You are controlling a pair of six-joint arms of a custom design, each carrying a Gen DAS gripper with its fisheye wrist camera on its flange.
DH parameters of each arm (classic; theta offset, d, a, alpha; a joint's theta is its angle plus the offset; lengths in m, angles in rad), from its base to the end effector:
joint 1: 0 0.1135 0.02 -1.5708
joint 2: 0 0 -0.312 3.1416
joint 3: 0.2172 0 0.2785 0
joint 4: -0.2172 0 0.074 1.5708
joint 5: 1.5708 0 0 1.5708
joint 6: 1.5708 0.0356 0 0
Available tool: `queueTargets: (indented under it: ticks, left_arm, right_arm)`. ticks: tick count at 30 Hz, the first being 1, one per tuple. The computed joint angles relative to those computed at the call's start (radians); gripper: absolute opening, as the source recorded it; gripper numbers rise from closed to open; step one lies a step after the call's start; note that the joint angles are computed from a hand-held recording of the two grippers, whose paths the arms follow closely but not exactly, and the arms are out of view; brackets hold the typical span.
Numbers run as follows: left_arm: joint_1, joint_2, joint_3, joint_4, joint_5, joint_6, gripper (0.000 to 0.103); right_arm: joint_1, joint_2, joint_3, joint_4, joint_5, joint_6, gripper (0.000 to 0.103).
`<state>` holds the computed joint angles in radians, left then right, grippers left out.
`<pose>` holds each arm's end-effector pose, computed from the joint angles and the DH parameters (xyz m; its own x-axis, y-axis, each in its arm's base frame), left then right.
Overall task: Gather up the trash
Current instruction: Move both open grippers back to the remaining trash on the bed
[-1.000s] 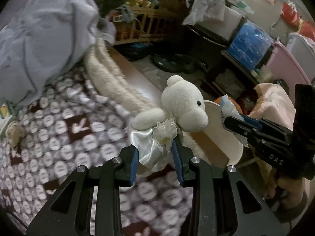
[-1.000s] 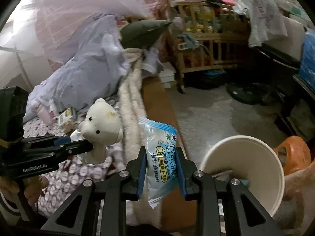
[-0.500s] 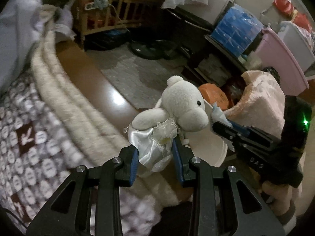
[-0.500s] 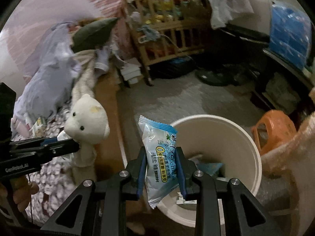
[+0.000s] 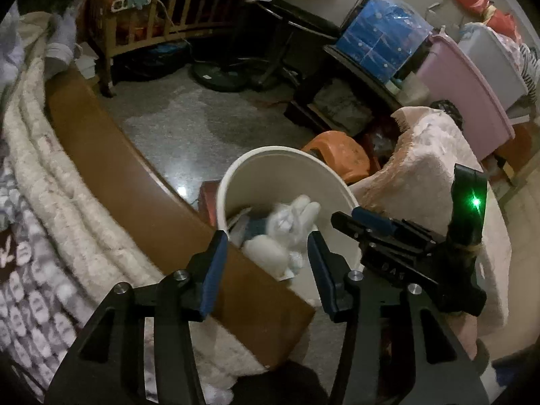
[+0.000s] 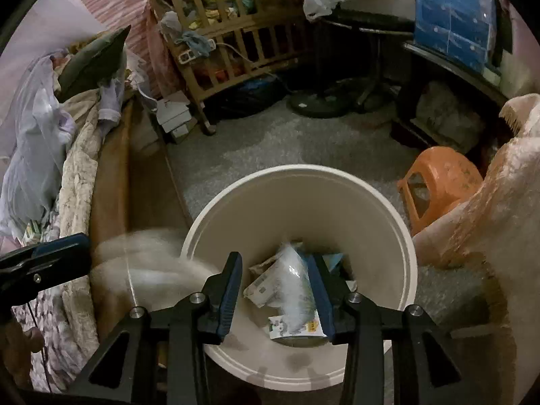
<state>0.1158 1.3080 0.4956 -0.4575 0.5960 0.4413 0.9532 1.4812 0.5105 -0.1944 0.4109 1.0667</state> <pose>0.2012 0.0033 0.1598 -0.8280 0.2595 -0.4970 0.4682 0.8078 -0.3582 0.1490 0.1852 0.1357 -0.8315 0.2156 -0.5120 0.1490 0.9744 0.1683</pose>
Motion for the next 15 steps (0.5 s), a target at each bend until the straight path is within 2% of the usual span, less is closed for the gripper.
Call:
queueTargets:
  ticks: [7,15]
  left_arm:
    - [0.131,-0.055,-0.026,0.008,-0.043,0.067,0.047]
    - [0.390,-0.037,-0.019,0.022,-0.043,0.222,0.047]
  right_arm:
    - [0.030,0.043,0.026,0.027,-0.021,0.015,0.039]
    - [0.087,0.087,0.133,-0.009,-0.003,-0.009,0.041]
